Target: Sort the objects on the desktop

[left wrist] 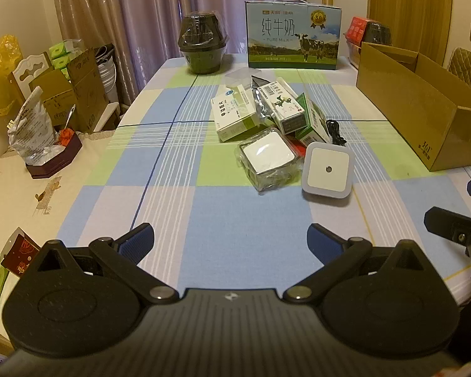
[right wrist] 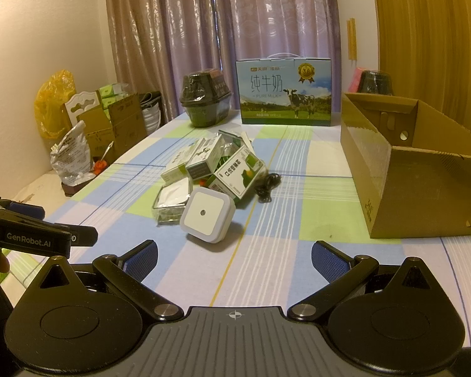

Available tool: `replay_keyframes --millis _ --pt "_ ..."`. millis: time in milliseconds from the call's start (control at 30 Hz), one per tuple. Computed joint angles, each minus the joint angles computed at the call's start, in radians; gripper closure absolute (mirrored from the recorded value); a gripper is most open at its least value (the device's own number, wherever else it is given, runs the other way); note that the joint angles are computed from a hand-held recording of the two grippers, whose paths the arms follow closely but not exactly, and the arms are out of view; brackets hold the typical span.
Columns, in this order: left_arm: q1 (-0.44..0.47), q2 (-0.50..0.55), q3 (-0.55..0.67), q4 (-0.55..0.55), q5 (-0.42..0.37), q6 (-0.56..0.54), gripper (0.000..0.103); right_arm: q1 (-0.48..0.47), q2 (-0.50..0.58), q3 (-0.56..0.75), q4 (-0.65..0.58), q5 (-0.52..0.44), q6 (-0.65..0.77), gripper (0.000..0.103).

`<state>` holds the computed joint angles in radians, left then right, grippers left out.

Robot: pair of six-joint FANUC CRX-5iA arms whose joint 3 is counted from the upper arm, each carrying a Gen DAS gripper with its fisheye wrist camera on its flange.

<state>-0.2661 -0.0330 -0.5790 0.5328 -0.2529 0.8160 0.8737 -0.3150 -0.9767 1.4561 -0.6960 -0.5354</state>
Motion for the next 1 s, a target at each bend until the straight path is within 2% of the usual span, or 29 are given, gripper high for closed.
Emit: replay_keyframes --millis 567,1000 --pt "0.001 -0.002 0.002 -0.009 -0.004 0.017 0.001 0.0 0.001 0.001 0.001 0.001 0.001 0.002" --pt "0.004 -0.008 -0.004 0.029 -0.014 -0.009 0.001 0.0 0.004 0.002 0.003 0.002 -0.001 0.002"
